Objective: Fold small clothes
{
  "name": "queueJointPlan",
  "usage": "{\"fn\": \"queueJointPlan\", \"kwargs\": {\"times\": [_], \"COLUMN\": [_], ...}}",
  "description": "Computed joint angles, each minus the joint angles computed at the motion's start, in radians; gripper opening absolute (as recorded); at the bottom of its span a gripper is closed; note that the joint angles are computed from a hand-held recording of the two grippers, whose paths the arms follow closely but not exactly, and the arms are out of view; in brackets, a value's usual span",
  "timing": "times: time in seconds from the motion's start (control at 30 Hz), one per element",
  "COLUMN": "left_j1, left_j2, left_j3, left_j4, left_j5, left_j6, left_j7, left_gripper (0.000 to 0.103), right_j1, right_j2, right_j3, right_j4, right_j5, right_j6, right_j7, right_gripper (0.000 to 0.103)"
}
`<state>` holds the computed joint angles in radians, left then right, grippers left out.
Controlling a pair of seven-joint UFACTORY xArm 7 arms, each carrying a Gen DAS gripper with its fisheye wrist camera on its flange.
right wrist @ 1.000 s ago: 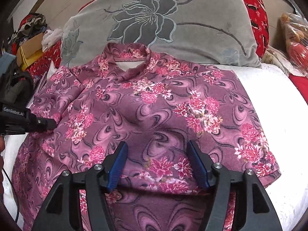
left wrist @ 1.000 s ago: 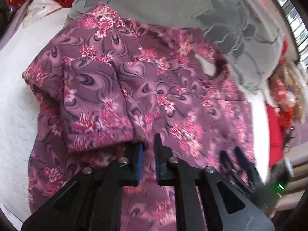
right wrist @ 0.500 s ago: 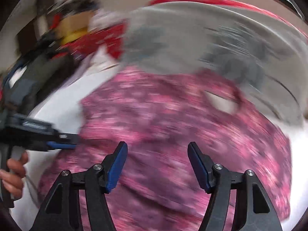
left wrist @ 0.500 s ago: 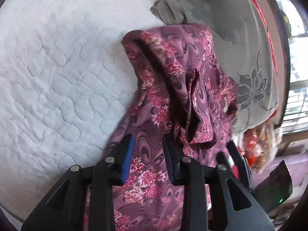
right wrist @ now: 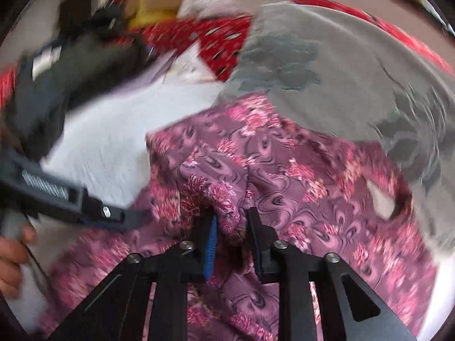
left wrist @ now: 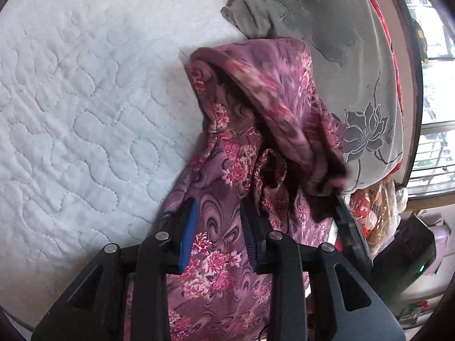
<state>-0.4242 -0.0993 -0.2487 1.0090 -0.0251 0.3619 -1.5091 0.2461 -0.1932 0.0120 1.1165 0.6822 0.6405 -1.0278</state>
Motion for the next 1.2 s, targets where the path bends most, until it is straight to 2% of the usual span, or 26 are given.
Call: {"fn": "queueJointPlan", "kwargs": {"times": [0.13,0.23,0.4,0.5,0.63,0.67,0.7,0.73,0.77,0.8,0.83,0.87,0.9,0.93,1.0,1.03,1.07,1.13,1.2], "left_j1": [-0.001,-0.012,-0.032,-0.043,-0.052,-0.052,-0.052,-0.052,-0.052,-0.052,-0.052,-0.053,-0.054,-0.057,-0.067,-0.073,-0.078,-0.086,-0.086], "left_j2": [0.038,0.057,0.09,0.109,0.105,0.104,0.108,0.104,0.112,0.119,0.139,0.158,0.186,0.202,0.219,0.219,0.22,0.231,0.249], "left_j3": [-0.007,-0.005,-0.001,0.003,0.01,0.011,0.012,0.013,0.014,0.014,0.015,0.016,0.018,0.022,0.035,0.041,0.047,0.053,0.054], "left_j4": [0.072,0.106,0.168,0.202,0.192,0.188,0.191,0.185,0.191,0.196,0.214,0.232,0.267,0.291,0.329,0.335,0.344,0.376,0.402], "left_j5": [0.062,0.073,0.104,0.123,0.17,0.178,0.189,0.194,0.193,0.18,0.155,0.132,0.104,0.094,0.111,0.129,0.149,0.182,0.173], "left_j6": [0.053,0.076,0.118,0.131,0.077,0.063,0.059,0.058,0.055,0.057,0.061,0.072,0.105,0.128,0.161,0.159,0.17,0.221,0.278], "left_j7": [-0.022,-0.028,-0.043,-0.047,-0.101,-0.113,-0.131,-0.142,-0.143,-0.13,-0.108,-0.089,-0.065,-0.051,-0.051,-0.057,-0.061,-0.056,-0.034], "left_gripper": [0.028,0.028,0.028,0.028,0.029,0.036,0.043,0.044,0.045,0.045,0.045,0.045,0.045,0.045,0.045,0.045,0.045,0.045,0.045], "right_j1": [-0.068,-0.148,-0.291,-0.361,-0.439,-0.457,-0.473,-0.489,-0.506,-0.516,-0.521,-0.541,-0.519,-0.522,-0.524,-0.532,-0.543,-0.566,-0.576], "right_j2": [0.032,0.083,0.165,0.206,0.247,0.256,0.26,0.257,0.262,0.265,0.267,0.275,0.297,0.31,0.34,0.349,0.355,0.323,0.309], "right_j3": [-0.107,-0.146,-0.187,-0.187,-0.169,-0.162,-0.154,-0.147,-0.144,-0.137,-0.131,-0.108,-0.116,-0.11,-0.093,-0.085,-0.078,-0.071,-0.083], "right_j4": [0.084,0.142,0.199,0.223,0.239,0.242,0.242,0.235,0.24,0.239,0.24,0.247,0.275,0.293,0.342,0.363,0.389,0.374,0.368], "right_j5": [0.223,0.318,0.433,0.468,0.464,0.471,0.48,0.496,0.518,0.539,0.548,0.545,0.501,0.471,0.419,0.419,0.424,0.518,0.544], "right_j6": [0.186,0.277,0.348,0.374,0.389,0.402,0.405,0.403,0.416,0.417,0.411,0.406,0.391,0.392,0.399,0.417,0.443,0.427,0.408], "right_j7": [0.088,0.165,0.271,0.304,0.349,0.362,0.379,0.384,0.389,0.4,0.417,0.43,0.468,0.487,0.502,0.485,0.465,0.368,0.329], "right_gripper": [0.014,0.011,0.01,0.009,0.01,0.016,0.016,0.02,0.037,0.05,0.069,0.07,0.07,0.069,0.052,0.01,0.006,0.006,0.006]}}
